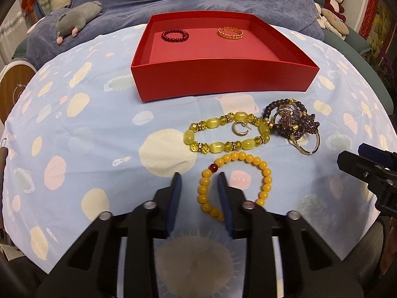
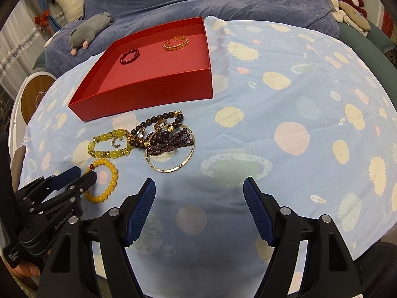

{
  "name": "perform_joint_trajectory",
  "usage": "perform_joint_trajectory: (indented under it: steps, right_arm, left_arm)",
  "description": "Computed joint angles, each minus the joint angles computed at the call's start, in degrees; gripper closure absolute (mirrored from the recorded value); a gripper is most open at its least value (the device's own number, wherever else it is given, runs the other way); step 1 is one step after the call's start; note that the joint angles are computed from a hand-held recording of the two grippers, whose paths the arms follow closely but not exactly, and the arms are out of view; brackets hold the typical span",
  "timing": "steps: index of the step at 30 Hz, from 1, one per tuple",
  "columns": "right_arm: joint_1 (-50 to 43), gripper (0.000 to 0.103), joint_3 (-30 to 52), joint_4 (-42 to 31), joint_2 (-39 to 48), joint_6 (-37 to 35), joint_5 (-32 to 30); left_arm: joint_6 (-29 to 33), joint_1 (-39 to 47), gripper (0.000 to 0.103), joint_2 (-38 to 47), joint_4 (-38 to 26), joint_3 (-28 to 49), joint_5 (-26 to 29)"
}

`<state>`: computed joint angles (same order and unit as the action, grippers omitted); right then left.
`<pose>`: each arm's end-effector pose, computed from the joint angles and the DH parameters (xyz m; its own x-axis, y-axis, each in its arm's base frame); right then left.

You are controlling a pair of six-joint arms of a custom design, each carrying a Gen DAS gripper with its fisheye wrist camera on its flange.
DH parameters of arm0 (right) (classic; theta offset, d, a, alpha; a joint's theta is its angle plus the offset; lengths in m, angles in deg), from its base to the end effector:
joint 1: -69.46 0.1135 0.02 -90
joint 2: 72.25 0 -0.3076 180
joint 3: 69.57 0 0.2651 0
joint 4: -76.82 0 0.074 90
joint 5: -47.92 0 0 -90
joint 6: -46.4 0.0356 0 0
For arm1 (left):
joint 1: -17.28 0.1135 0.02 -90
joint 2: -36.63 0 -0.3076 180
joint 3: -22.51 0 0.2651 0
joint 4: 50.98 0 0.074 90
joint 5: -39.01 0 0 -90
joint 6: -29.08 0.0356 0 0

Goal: Organize jewelry
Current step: 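Move the left gripper back and grasp the yellow bead bracelet, then grasp the thin gold bangle with the right gripper while the left holds the yellow bracelet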

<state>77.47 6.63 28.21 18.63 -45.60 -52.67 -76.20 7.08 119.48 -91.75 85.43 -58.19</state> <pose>0.3260 0.0525 0.2565 -0.8764 -0.1580 -0.4549 -0.2495 0.9569 0.1484 0.2807 -0.0460 0.2330 -0.8583 -0.1112 -0.5009 -0.1149 0.9931 -0.0235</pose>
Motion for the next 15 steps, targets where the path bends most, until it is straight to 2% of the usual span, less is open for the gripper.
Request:
perform_joint_trajectory:
  steps: [1, 5, 15]
  right_arm:
    - [0.19, 0.033, 0.20, -0.01, 0.28, 0.16, -0.06]
    - [0.97, 0.035, 1.15, 0.86, 1.53, 0.89, 0.39]
    - [2.63, 0.060, 4.52, 1.92, 6.70, 2.19, 2.74]
  left_arm:
    - [0.09, 0.49, 0.096, -0.08, -0.09, 0.02, 0.95]
    - [-0.29, 1.21, 0.096, -1.01, 0.07, -0.86, 1.45]
    - [-1.74, 1.49, 0.096, -1.86, 0.37, -1.73, 2.03]
